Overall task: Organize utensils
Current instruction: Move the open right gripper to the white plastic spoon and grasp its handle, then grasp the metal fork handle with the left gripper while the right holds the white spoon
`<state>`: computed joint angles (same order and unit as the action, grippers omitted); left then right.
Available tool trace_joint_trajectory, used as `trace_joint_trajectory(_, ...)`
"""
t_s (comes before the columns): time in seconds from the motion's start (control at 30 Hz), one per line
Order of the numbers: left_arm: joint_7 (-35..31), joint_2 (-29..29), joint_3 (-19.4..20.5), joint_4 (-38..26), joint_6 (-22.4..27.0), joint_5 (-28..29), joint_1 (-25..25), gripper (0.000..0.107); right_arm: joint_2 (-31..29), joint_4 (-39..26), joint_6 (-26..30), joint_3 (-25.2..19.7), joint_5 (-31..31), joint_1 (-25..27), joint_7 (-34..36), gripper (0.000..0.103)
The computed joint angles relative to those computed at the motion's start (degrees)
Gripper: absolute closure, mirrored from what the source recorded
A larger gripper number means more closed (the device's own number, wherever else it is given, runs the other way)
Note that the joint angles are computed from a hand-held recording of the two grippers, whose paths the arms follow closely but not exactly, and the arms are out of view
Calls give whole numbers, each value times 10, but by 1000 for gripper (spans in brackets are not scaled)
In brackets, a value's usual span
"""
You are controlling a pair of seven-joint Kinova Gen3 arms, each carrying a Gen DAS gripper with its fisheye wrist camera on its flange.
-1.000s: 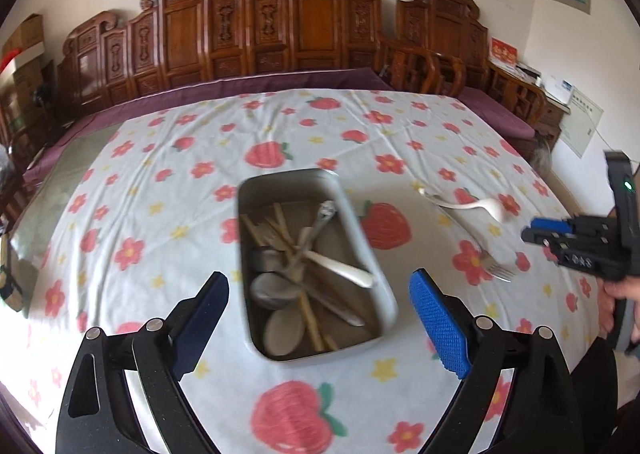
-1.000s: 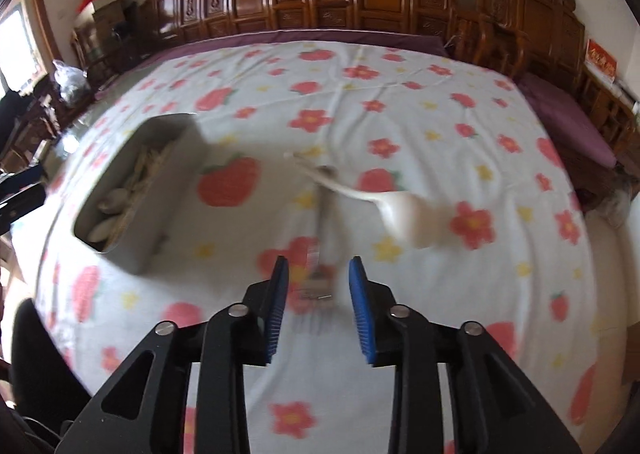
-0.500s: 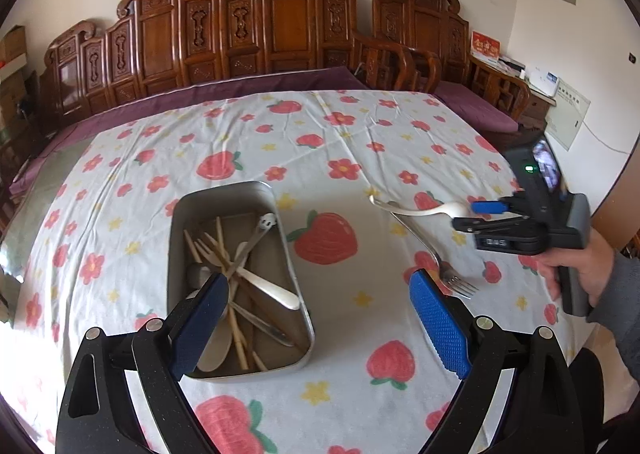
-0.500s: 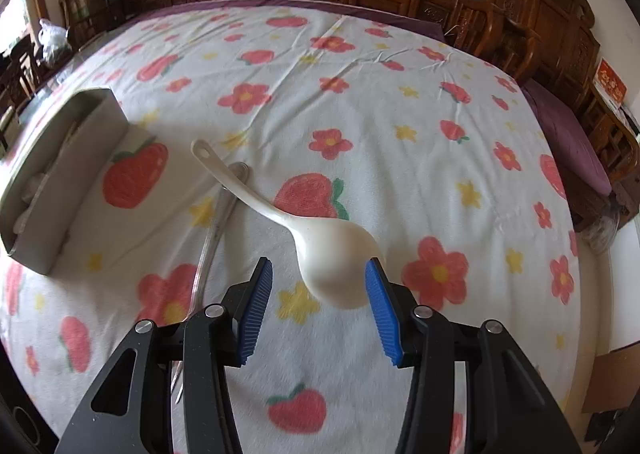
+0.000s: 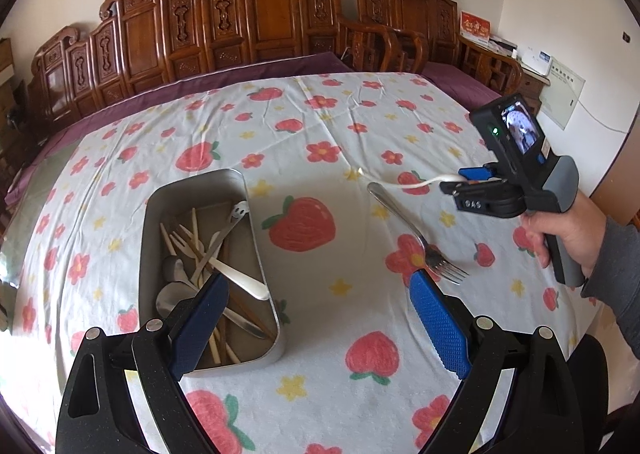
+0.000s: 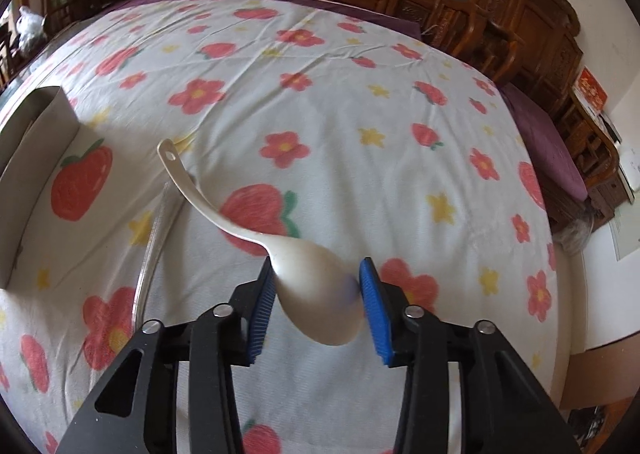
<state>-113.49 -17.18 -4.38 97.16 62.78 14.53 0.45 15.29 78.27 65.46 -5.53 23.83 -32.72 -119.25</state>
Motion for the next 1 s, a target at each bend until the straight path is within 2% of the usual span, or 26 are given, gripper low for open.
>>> trace_joint_trajectory(0.03, 2, 0, 3, 0, 1, -1, 1, 19, -3, -1, 5, 1, -5, 4, 0, 93)
trace_joint_trajectory(0.1, 9, 1, 10, 0, 1, -4, 2, 19, -13, 3, 2, 1, -31, 21, 7, 95)
trace_joint_trajectory(0.33, 38, 9, 38, 4, -1, -13, 17, 19, -71, 55, -15, -8, -80, 57, 9, 96)
trace_joint_trajectory(0.63, 104, 58, 93, 7, -21, -48, 49, 19, -190, 186, -70, -45, -130, 88, -79, 96)
trace_joint_trajectory(0.87, 165, 112, 116, -11, -40, -78, 78, 19, -230, 240, -91, -68, -135, 111, -118, 95)
trace_joint_trajectory(1.0, 175, 147, 112, -37, -32, -73, 87, 22, -243, 254, -104, -69, -139, 123, -129, 95)
